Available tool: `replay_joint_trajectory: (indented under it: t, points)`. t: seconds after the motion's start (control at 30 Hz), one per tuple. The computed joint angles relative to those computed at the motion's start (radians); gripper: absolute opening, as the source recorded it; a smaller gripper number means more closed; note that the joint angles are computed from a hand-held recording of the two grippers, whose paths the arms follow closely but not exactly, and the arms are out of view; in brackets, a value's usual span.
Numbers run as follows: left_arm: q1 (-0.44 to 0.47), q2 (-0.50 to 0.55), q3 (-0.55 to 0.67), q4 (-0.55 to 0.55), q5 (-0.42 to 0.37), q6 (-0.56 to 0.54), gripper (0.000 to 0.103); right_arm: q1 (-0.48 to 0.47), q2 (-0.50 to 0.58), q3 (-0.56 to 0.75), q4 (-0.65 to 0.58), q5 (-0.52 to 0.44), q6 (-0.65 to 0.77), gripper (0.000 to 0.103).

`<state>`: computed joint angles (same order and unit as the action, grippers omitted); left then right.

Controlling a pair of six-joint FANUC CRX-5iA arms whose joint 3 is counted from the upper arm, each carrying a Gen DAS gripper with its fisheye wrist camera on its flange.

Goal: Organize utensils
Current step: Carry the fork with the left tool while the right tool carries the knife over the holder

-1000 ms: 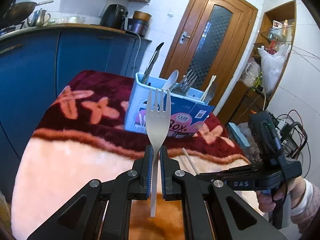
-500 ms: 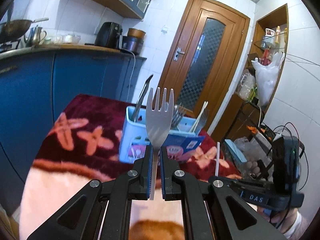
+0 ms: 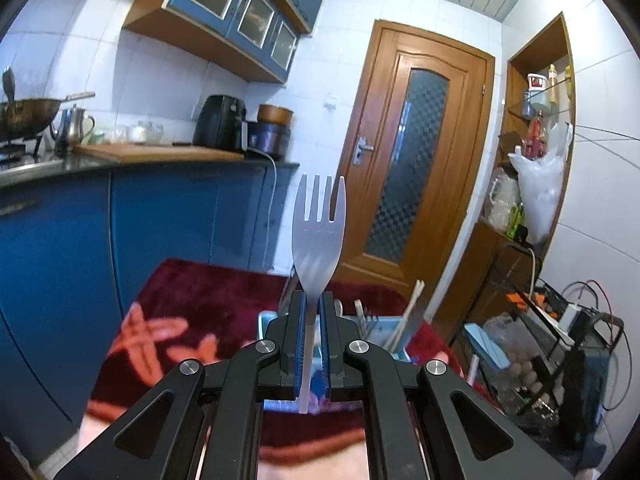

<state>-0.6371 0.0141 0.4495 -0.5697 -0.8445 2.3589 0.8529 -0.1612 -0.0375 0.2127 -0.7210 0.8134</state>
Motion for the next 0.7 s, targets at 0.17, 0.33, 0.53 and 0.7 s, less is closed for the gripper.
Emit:
replay_joint_trajectory:
  t: [0.17, 0.33, 0.53, 0.7]
  points:
    - [-0.01, 0.04, 0.053, -0.089, 0.009, 0.023, 0.006, 0.0, -0.011, -0.017, 0.021, 0.018, -0.014, 0.007]
    - [0.002, 0.076, 0.087, -0.116, 0.025, 0.039, 0.006, 0.011, -0.017, -0.043, 0.097, 0.035, -0.061, 0.007]
    - [0.033, 0.086, 0.052, -0.116, 0.084, 0.09, 0.006, 0.019, -0.023, -0.073, 0.208, 0.06, -0.127, 0.007]
    - [0.031, 0.1, 0.032, -0.16, 0.082, 0.144, 0.006, 0.017, -0.024, -0.095, 0.309, 0.085, -0.187, 0.007]
